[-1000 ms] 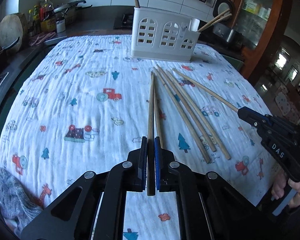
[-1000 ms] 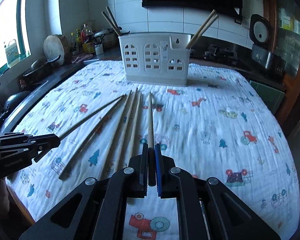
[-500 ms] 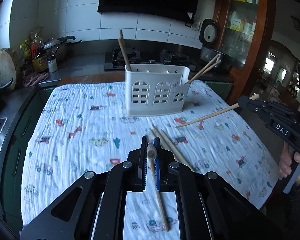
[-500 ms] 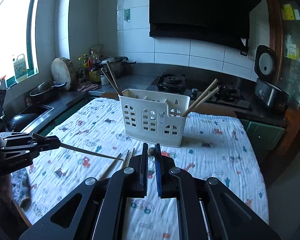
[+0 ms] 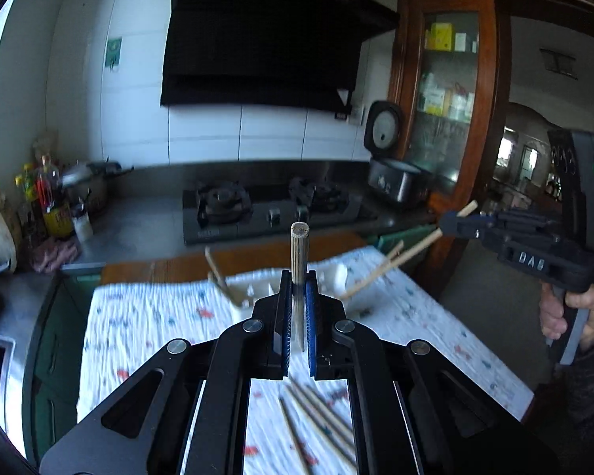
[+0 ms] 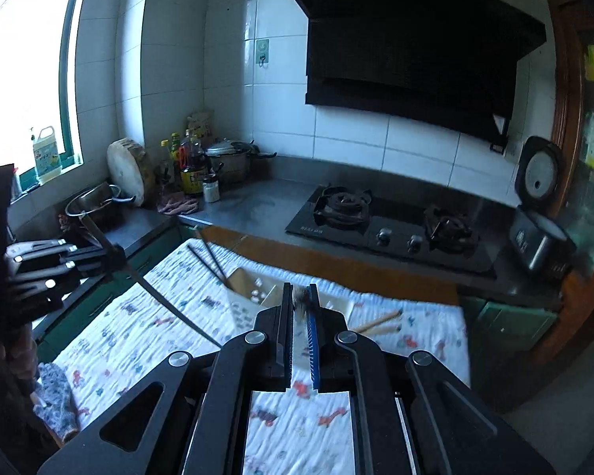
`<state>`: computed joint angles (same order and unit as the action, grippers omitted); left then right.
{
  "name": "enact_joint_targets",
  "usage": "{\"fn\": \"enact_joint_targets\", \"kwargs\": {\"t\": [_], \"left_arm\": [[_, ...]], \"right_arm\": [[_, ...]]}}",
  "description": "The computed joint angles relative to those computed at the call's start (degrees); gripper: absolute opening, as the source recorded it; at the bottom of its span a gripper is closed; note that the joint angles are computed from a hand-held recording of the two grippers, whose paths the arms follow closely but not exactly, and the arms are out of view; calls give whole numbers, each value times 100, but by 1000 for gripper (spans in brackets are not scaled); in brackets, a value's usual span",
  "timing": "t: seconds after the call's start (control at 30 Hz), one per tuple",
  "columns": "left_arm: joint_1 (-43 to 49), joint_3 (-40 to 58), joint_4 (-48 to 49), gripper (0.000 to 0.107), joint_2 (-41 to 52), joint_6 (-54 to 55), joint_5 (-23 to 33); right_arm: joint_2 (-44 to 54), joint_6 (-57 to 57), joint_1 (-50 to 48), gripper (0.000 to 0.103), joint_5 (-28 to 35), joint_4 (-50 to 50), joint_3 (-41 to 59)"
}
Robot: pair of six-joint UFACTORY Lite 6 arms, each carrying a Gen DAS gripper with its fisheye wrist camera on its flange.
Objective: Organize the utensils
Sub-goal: 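Lift both chopsticks and lower them upright into the white caddy, then open both tools to release the chopsticks into the caddy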
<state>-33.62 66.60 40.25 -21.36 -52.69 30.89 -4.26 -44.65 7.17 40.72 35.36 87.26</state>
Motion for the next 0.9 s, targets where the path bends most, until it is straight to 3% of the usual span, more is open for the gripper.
{"fn": "enact_joint_targets", "kwargs": {"t": [0.17,0.43,0.63,0.9], "left_arm": [[404,1008,122,5,826,62,-80],[1349,2055,-1151,5,2235,1200,-271],[1796,1995,-2147,5,2811,2035,-587],[1797,1656,-2004,6,2915,2030,-750]], "right_arm": [[626,582,191,7,-169,-584,746],[1738,1155,381,7,-196,-1015,1642],[2274,1223,457,7,-232,-1035,1802],[2641,1128,401,7,-403,-870,1600]]}}
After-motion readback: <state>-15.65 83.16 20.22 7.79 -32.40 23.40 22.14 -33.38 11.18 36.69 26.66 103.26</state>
